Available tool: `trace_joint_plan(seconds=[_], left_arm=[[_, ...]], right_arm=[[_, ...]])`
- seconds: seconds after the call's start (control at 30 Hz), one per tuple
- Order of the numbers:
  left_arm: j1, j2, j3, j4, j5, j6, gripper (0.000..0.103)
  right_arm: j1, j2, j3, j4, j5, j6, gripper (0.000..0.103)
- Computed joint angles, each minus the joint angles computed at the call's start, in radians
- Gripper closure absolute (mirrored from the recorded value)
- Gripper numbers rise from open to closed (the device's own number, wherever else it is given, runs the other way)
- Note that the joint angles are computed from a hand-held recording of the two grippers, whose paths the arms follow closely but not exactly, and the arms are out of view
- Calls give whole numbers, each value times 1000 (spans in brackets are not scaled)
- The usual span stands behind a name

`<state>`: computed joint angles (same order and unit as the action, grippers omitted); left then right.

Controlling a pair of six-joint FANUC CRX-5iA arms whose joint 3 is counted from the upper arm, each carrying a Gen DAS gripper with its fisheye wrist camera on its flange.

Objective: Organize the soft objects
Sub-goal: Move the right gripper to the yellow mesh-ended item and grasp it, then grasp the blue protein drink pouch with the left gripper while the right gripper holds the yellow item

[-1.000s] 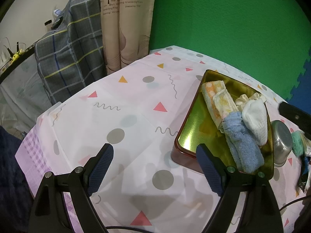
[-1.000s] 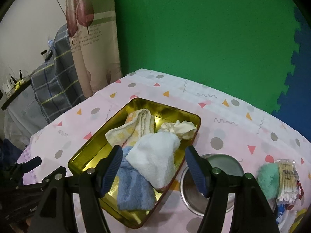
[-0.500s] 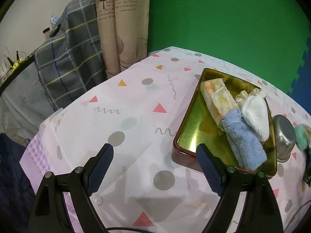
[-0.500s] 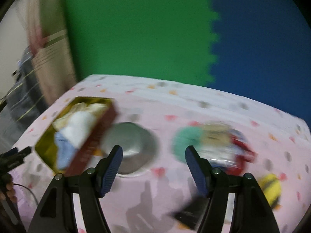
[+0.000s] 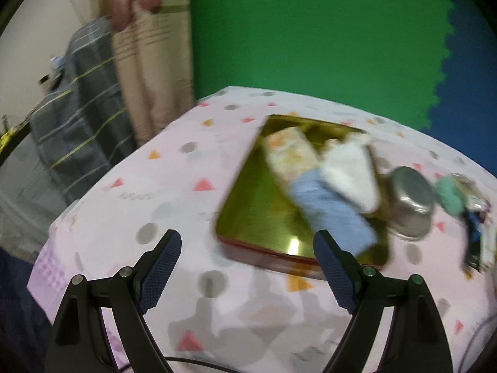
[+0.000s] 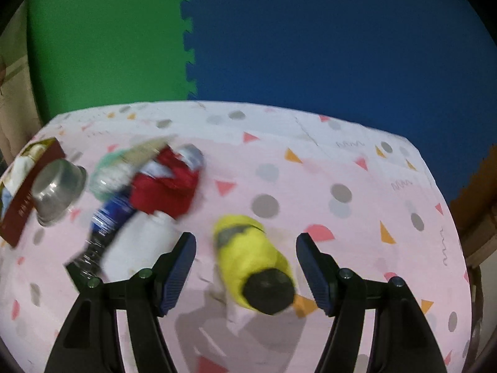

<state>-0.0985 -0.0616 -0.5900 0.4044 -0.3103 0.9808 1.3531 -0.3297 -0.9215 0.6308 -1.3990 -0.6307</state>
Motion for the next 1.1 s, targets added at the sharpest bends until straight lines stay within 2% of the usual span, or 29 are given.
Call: trace_joint_plan(seconds=[0.23, 0.47, 0.6, 0.63, 0.67, 0.8, 1.03, 1.1], left_arm=[[-113, -21, -25, 157, -44, -215, 18], [-237, 50, 38, 158, -133, -229, 18], [-315, 88, 69, 135, -143, -228, 18], [-331, 98, 72, 146, -143, -243, 18], [-345, 108, 78, 156, -147, -250, 18], [-384, 155, 114, 192, -193, -257, 18], [-439, 234, 216, 152, -264, -174, 18], [-449, 267, 266, 115, -309, -114, 18]], right_arm=[[-29, -28, -81, 35, 104, -21, 34], [-76, -25, -116, 79, 210, -13, 34], [-67, -6, -109, 68, 198, -14, 34], [-60, -8, -111, 67, 190, -24, 36], [-51, -17, -116, 68, 185, -37, 44], [-16, -26, -116, 34, 146, -75, 50], [115, -52, -110, -72, 23, -198, 52], [151, -70, -120, -86, 1, -248, 52]])
